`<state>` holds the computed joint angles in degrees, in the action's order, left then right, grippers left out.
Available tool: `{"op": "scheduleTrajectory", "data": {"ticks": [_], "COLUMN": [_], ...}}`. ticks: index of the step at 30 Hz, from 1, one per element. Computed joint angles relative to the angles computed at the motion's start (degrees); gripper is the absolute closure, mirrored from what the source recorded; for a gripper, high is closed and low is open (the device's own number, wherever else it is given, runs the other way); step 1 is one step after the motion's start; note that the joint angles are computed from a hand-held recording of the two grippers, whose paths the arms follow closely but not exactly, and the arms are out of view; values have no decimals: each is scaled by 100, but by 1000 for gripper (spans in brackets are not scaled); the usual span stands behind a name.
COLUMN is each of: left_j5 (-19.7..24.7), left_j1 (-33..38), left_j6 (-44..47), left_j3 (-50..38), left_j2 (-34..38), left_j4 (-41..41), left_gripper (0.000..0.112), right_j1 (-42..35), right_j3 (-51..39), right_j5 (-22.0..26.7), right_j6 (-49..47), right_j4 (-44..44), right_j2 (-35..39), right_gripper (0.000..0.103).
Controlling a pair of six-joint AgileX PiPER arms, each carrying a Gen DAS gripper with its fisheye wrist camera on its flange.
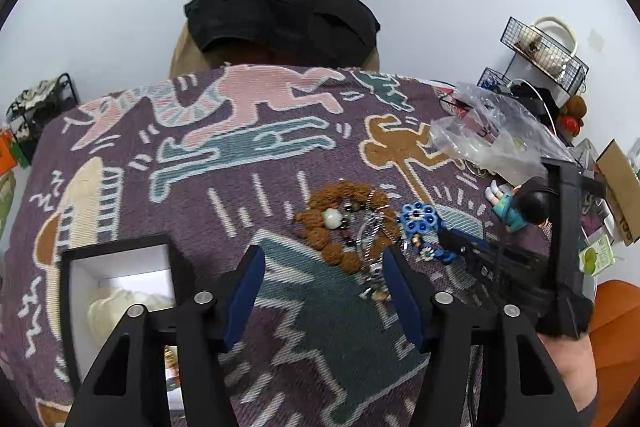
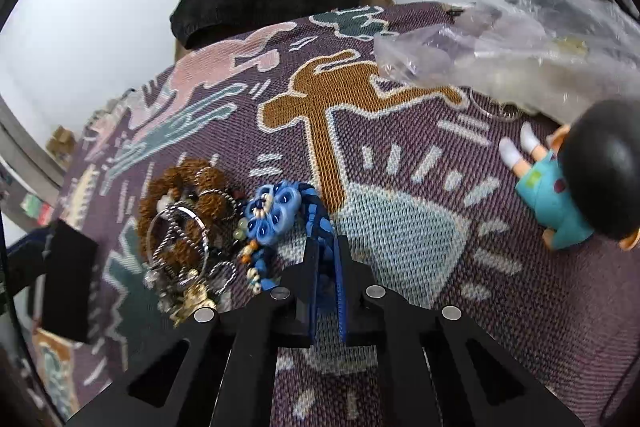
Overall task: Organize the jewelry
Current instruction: 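Grasp the blue flower keychain with the right tool while the left tool grasps the brown bead bracelet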
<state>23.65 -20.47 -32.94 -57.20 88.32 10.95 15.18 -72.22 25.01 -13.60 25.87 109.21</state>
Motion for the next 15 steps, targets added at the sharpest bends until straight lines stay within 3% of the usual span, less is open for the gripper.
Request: {"op": "scheduleTrajectory", "data": {"ticks": [4, 8, 15], "left_j5": [18, 6, 8], "left_j1": [-42, -54, -14], "left_j6": [177, 223, 524], "left_j3": [-353, -548, -859], "left_j2": [491, 815, 1205], "left_j4": [-239, -334, -647], "left_gripper": [76, 81, 91], "right_j1": [-260, -589, -963], "right_j3": [454, 965, 1471], "right_j5": [-125, -112, 117], "right_j6": [-1102, -2482, -3602], "right_j4": [1139, 2589, 3734], "right_j2": [-315, -732, -1244], "right_gripper": [96, 96, 96]}}
